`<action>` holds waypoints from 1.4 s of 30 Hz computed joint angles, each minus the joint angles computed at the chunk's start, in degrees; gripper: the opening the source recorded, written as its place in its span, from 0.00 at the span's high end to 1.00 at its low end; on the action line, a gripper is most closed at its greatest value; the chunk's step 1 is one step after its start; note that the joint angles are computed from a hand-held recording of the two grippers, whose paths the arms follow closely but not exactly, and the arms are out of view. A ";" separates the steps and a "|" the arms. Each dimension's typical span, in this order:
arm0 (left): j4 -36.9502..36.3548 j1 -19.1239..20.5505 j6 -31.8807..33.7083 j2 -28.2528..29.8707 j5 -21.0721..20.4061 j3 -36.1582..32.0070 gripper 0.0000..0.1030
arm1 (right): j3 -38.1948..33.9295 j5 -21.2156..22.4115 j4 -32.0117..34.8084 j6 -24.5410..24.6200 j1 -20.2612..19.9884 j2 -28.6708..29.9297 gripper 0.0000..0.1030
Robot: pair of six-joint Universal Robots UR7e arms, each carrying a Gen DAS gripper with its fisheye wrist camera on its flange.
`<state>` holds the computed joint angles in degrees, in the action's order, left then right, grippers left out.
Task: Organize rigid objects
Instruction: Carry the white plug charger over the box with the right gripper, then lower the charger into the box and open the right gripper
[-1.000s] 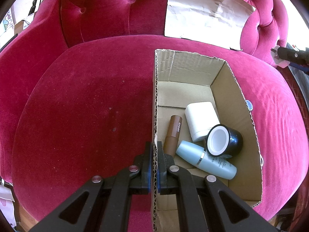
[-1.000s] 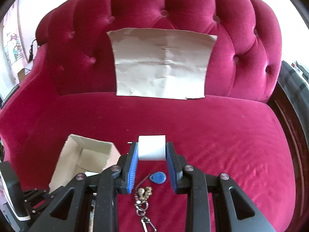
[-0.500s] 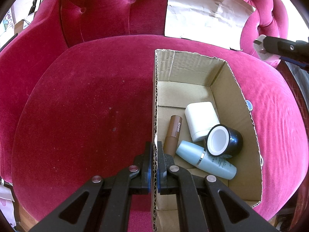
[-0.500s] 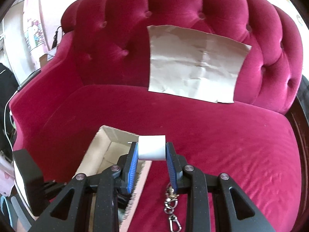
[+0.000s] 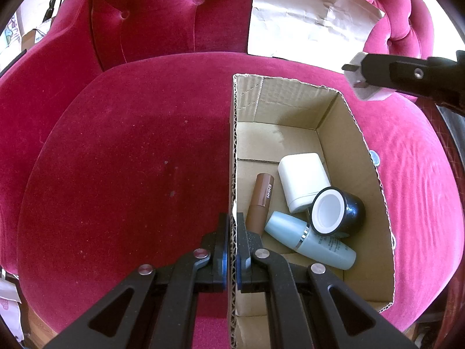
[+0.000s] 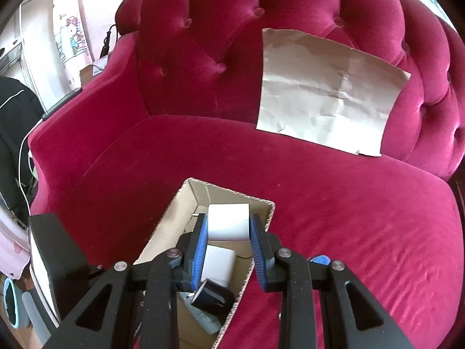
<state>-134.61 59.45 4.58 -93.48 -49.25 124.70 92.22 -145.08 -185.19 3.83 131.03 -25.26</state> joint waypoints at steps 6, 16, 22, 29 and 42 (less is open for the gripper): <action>0.04 0.02 -0.09 0.08 -0.10 -0.04 0.97 | -0.93 1.76 0.86 -0.13 -0.46 0.98 0.71; 0.01 0.01 -0.07 0.09 -0.09 -0.02 0.97 | -1.85 4.76 1.98 0.13 -1.55 2.50 0.71; -0.06 0.37 -0.17 0.23 -0.44 -0.30 0.97 | -2.48 5.93 3.66 0.57 -2.01 3.19 0.71; -0.22 0.27 -0.13 0.32 -0.32 -0.18 0.97 | -2.93 5.93 4.72 0.35 -2.50 3.86 0.71; -0.26 0.33 -0.12 0.44 -0.37 -0.27 0.97 | -3.22 4.01 2.51 -2.75 -2.21 4.30 0.71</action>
<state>-134.87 59.78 4.47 -93.04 -49.61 124.43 89.01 -141.07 -182.68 1.08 128.82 -20.96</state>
